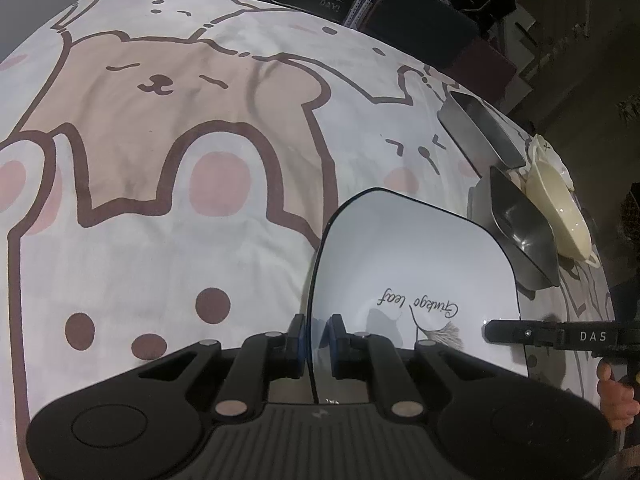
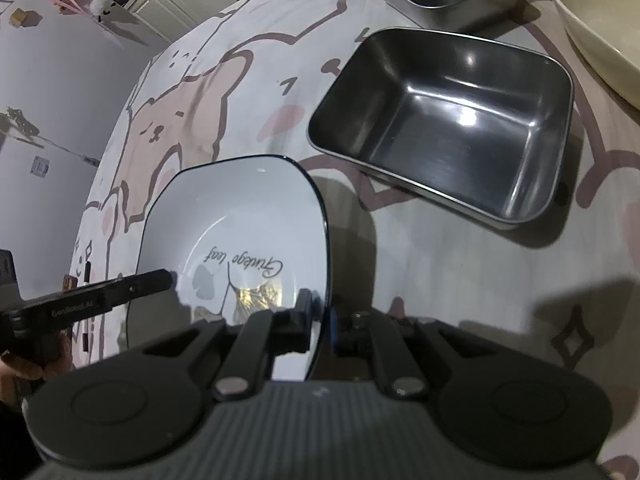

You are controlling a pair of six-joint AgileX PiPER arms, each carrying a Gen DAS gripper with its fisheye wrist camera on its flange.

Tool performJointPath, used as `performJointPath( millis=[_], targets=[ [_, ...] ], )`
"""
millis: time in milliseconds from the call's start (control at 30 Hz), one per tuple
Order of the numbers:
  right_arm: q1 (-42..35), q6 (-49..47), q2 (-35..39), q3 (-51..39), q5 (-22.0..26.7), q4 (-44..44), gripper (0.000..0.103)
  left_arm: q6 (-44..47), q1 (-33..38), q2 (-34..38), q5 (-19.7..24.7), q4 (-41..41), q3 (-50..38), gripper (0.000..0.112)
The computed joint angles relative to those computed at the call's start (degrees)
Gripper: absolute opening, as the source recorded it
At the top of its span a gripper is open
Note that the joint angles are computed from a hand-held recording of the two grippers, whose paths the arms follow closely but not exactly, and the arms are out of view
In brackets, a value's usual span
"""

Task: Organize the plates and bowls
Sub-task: 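Lift the white plate with both grippers and carry it across the table, then lower the white plate onto the cloth and open both grippers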

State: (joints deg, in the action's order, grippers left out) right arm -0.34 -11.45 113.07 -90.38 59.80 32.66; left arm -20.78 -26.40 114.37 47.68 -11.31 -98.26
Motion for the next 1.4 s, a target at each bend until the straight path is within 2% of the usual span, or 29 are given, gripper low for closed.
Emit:
performJointPath(
  millis=[100,200,267,367,533,600,733,867,933,1200,1400],
  targets=[
    [-0.31,-0.51,-0.11,0.34,-0.03,0.58,0.011,0.39,0.15,0.19,0.65,-0.44,-0.44,0.012],
    [-0.55,-0.79,-0.34,0.60,0.01,0.67,0.015,0.09,-0.33,0.29,1.76,0.77,-1.31,0.018],
    [-0.32,-0.63,-0.99,0.70,-0.07,-0.85,0.029,-0.39,-0.71,0.26,2.52,1.74,-1.75,0.027],
    [-0.53,-1.75,-2.70,2.23,-1.15,-1.83,0.035,-0.95,-1.38,-0.06,3.63,3.27,-2.02,0.039],
    [-1.99,-4.77,-5.52,5.66,-2.51,0.42,0.054,-3.63,-3.36,-1.99,4.62,7.38,-1.41,0.069],
    [-2.38,-6.60,-7.10,7.45,-3.45,1.64,0.059,-5.55,-4.74,-3.24,5.01,10.26,-1.17,0.077],
    [-2.92,-9.58,-10.73,11.37,-5.55,4.03,0.080,-8.55,-7.44,-5.91,6.57,14.45,-1.12,0.091],
    [-3.18,-10.96,-14.56,14.03,-6.10,4.98,0.099,-11.68,-10.38,-8.40,8.38,18.92,-1.26,0.100],
    [-3.31,-11.68,-16.95,15.29,-6.12,5.34,0.102,-12.99,-11.81,-9.79,9.23,20.34,-1.12,0.103],
    [-5.40,-15.26,-27.69,18.39,-2.46,6.17,0.102,-18.92,-18.61,-13.43,13.94,26.68,-2.79,0.103],
    [-10.68,-18.22,-34.82,18.49,2.58,7.22,0.102,-22.44,-24.62,-12.61,19.46,32.61,-9.96,0.103]
  ],
)
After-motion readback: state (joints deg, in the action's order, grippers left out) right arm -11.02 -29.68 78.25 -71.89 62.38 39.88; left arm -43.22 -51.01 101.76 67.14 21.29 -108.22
